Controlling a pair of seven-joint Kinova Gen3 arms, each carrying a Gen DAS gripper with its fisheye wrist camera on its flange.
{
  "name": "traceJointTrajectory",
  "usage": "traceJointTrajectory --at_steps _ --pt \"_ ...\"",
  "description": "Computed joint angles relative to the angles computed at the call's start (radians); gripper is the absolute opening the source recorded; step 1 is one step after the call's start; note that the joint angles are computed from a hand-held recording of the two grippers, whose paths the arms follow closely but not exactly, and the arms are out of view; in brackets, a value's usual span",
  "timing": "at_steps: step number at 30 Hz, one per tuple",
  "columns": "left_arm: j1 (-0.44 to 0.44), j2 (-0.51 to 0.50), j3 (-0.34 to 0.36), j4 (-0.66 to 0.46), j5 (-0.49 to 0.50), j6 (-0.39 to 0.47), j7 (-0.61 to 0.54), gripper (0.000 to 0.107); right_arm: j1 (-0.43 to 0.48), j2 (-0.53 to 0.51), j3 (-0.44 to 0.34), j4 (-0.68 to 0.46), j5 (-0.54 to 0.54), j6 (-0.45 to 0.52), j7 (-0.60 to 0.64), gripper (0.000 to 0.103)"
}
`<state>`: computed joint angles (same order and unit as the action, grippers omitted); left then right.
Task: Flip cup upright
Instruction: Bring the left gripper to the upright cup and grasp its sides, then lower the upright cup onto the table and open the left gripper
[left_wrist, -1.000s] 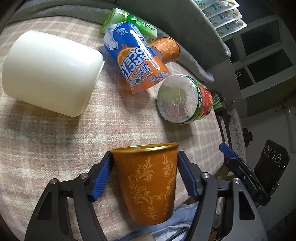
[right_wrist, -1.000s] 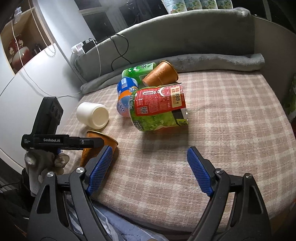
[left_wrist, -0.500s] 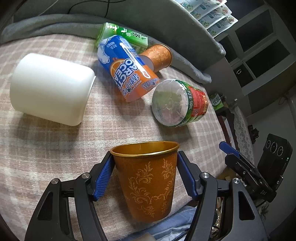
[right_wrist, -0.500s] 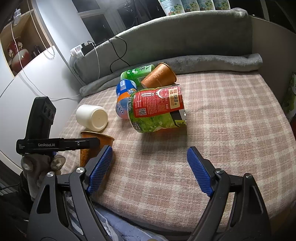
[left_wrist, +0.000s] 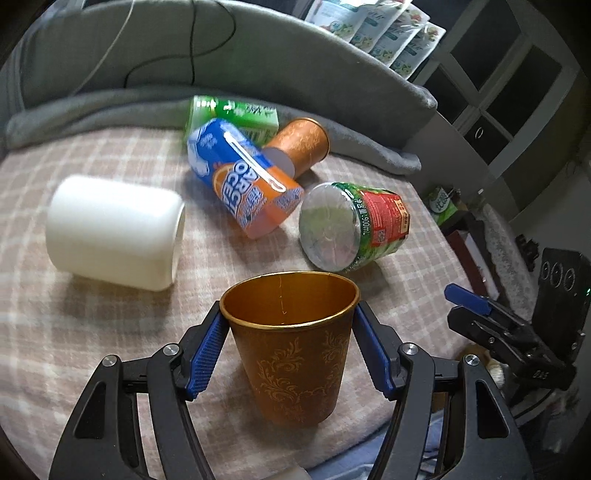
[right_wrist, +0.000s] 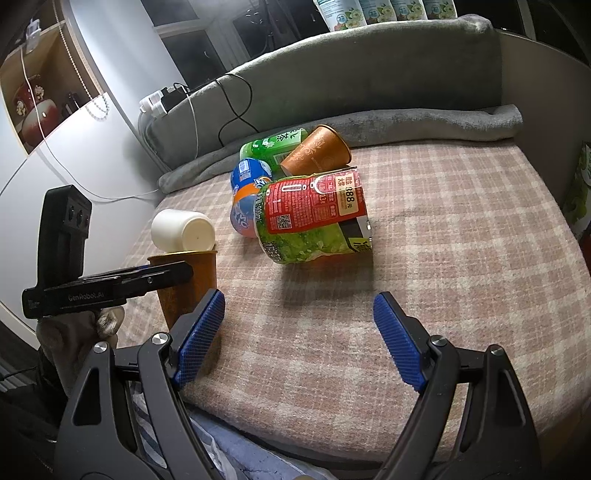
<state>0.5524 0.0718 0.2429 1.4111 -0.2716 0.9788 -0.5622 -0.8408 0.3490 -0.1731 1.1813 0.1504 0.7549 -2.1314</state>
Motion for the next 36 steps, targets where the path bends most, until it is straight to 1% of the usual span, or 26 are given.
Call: traceJointTrajectory --at_steps 5,7,16,23,29,36 --pt "0.036 0.023 0.006 -0.026 -0.081 0.031 0.024 0.067 0.003 -0.003 0.002 0.008 -0.003 -0.007 -0.007 0.085" --pt "0.047 0.024 0.004 -0.027 -0.099 0.037 0.027 0.067 0.005 -0.005 0.002 0.014 -0.004 -0.012 -0.011 0.085" --pt "0.126 0.06 -0.005 -0.041 -0.291 0.067 0.108 0.067 0.008 -0.004 0.001 0.014 -0.005 -0.013 -0.012 0.085" --pt "0.185 0.091 -0.019 -0.058 -0.404 0.108 0.136 0.067 0.009 -0.005 0.002 0.025 -0.003 -0.022 -0.018 0.085" --pt "0.209 0.1 -0.03 -0.054 -0.434 0.112 0.151 0.067 0.01 -0.007 0.001 0.029 -0.006 -0.026 -0.023 0.085" --pt "0.209 0.089 -0.027 -0.042 -0.43 0.109 0.156 0.068 0.006 -0.009 0.002 0.03 -0.004 -0.03 -0.035 0.085"
